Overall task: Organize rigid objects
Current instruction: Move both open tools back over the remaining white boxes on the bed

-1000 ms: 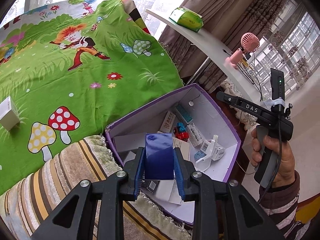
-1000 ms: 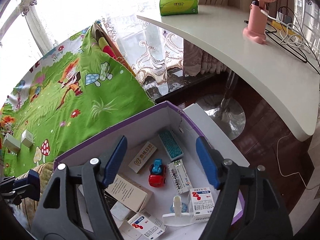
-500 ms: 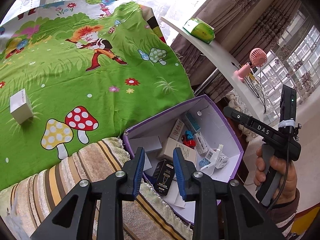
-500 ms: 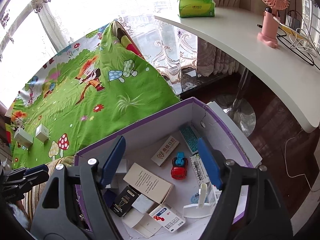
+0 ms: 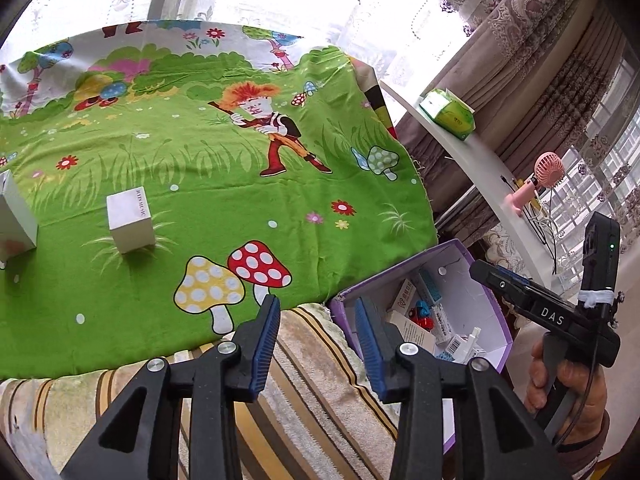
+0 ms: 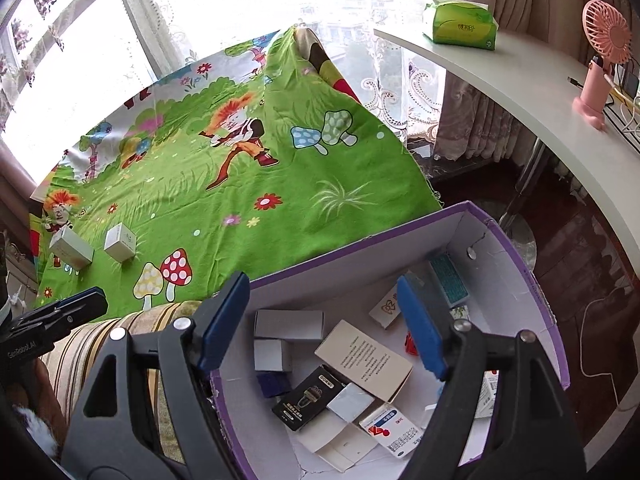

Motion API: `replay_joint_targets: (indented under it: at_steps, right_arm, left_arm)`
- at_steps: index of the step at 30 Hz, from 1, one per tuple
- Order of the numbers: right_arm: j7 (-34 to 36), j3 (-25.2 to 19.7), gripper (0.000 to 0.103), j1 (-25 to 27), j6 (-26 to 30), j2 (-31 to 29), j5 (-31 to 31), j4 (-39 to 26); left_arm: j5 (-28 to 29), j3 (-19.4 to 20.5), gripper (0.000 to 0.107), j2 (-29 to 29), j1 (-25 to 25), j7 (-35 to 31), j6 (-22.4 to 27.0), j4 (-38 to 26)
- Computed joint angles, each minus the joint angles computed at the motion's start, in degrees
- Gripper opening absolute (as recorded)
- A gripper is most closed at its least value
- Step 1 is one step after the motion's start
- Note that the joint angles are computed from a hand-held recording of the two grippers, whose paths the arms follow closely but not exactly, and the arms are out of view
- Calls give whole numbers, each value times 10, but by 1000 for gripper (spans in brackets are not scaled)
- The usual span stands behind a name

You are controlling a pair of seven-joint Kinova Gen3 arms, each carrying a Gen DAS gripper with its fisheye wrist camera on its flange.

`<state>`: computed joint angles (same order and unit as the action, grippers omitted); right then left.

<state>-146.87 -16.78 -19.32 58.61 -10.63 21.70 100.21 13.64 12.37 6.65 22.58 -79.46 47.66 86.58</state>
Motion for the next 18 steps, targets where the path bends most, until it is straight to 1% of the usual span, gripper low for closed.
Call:
replay_joint_targets:
  at_steps: [6,8,14,18]
  right_arm:
    - [-9,-17,81,-24,6,28,15,-29]
    - [-10,-17,82,-36,7,37,19,-38]
    - [-14,-11,82,-73,10,69,33,-69]
    - [-9,-3,82,-97,8,90,38,-89]
  left_arm:
    - [-67,-10,51,-21,5,49,-17,12]
    - [-89,-12,53,-27,5,66,-21,17]
    - [-130,-15,57,-37,-3,101,-19,24]
    - [-163,-16,66,-42,-7,129,-16,28]
